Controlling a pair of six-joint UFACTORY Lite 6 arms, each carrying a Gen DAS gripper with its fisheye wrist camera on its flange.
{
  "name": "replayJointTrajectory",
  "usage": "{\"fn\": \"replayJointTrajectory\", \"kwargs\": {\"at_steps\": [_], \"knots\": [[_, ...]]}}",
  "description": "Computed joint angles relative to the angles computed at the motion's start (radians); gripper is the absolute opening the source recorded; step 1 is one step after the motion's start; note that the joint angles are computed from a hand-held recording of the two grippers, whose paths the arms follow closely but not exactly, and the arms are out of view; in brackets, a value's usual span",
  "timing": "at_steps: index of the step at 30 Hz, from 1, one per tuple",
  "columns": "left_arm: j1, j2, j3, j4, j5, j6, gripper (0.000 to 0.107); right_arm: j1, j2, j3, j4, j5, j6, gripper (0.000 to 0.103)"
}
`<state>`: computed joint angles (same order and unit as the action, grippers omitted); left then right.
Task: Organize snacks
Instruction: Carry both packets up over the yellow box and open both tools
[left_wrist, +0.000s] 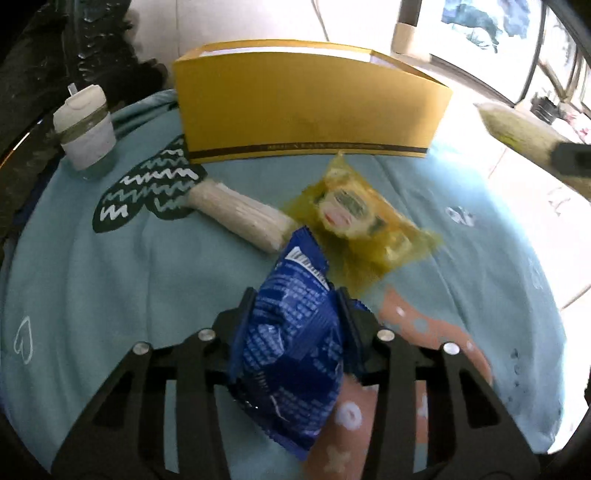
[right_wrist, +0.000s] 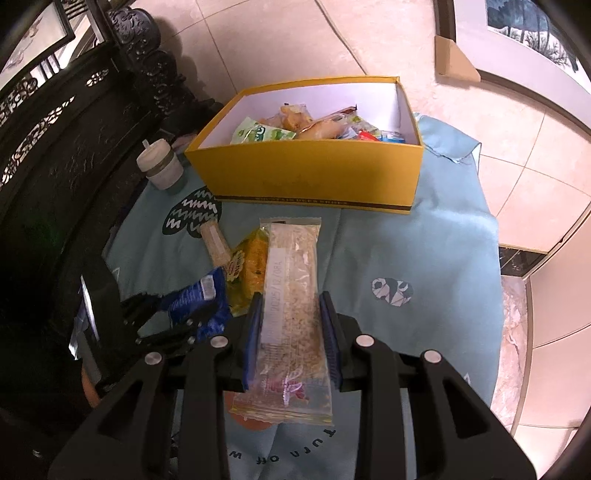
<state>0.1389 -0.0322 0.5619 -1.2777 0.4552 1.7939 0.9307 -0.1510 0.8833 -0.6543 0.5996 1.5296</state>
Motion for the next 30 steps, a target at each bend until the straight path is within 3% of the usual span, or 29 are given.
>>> {"fn": "replayJointTrajectory", "kwargs": {"at_steps": [10, 15, 22, 30], "knots": [[0.234, -0.159, 0.099, 0.181, 0.303, -0.18, 0.043, 0.045, 0.026, 0.048, -0.062, 0.008, 0.06, 0.03], [0.236, -0.191, 0.215, 0.159, 0.377, -0.257, 0.043, 0.044, -0.012, 0.08, -0.08, 0.044, 0.038, 0.03], [0.116, -0.113, 0.476, 0.107, 0.361, -0.422, 0.043, -0.038, -0.037, 0.213, -0.06, 0.108, -0.116, 0.03], [-0.106, 0.233, 1.007, 0.235, 0.234, -0.767, 0.043, -0.275, 0.12, 0.562, 0.101, 0.116, -0.517, 0.03]]}}
